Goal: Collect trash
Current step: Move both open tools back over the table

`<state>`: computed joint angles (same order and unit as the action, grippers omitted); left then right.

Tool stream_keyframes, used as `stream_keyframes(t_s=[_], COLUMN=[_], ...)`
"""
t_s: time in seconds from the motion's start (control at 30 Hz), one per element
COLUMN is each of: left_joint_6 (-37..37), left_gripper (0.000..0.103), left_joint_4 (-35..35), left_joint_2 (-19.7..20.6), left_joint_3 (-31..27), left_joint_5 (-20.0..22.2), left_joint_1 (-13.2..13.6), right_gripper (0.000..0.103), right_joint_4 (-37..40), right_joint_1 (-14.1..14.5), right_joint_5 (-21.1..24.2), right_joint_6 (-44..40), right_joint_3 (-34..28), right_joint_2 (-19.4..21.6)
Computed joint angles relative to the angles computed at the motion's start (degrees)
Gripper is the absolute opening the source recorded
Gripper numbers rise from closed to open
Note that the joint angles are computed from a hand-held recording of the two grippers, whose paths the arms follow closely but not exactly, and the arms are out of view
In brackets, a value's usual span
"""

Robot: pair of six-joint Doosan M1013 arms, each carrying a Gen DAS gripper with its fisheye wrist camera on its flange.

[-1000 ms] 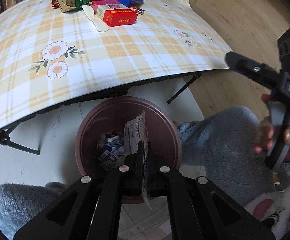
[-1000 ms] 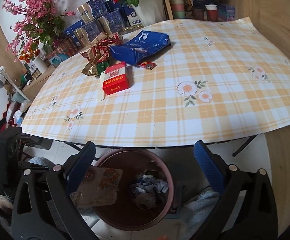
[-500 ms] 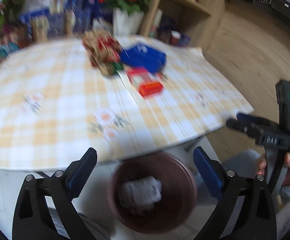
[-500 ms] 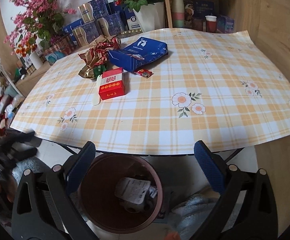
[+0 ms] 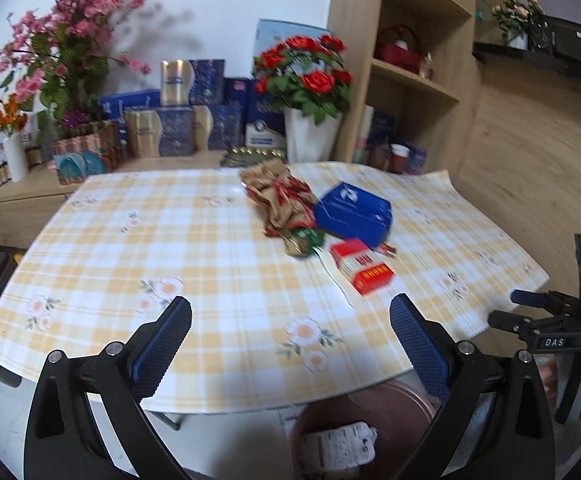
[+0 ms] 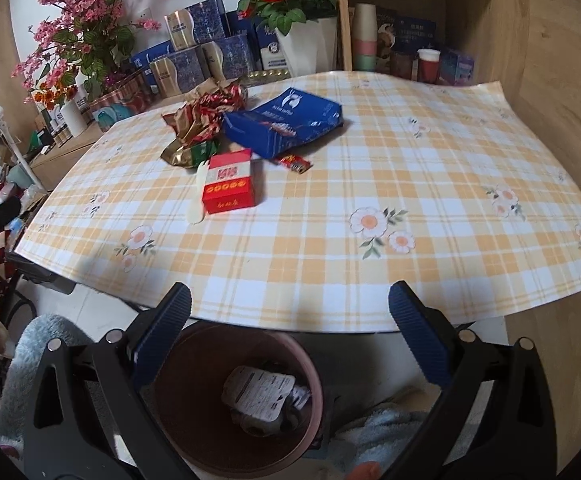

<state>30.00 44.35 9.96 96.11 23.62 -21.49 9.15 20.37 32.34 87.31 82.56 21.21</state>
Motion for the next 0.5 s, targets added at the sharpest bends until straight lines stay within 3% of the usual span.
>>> stream_keyframes(t_s=[0.1, 0.17, 0.27, 0.5], left_joint_6=[-4.0, -5.6, -6.2, -13.3], left_gripper=[0.097, 0.097, 0.097, 0.097], left_joint_4=[3.5, 4.6, 5.0, 13.1], left_joint_2=[-0.4, -0.5, -0.6, 0.0], left_joint_3=[0.6, 0.8, 1.0, 1.2], left_joint_5=[-0.7, -1.4, -2.8, -1.9], left_joint_1=[0.4, 0.7, 1.3, 1.3], right_gripper=[0.097, 0.097, 0.097, 0.097], right_joint_4=[3.9, 4.9, 0.8, -2.1], right_joint_1=[-0.4, -0.6, 0.1, 1.2], right_joint_5=[-1.0, 1.3, 3.3, 4.9], right_joint_6=[-2.5, -2.9, -1.1, -2.2], right_joint_3=[0.1, -1.2, -2.8, -5.6], right_joint_2=[0.0, 0.7, 1.8, 4.1])
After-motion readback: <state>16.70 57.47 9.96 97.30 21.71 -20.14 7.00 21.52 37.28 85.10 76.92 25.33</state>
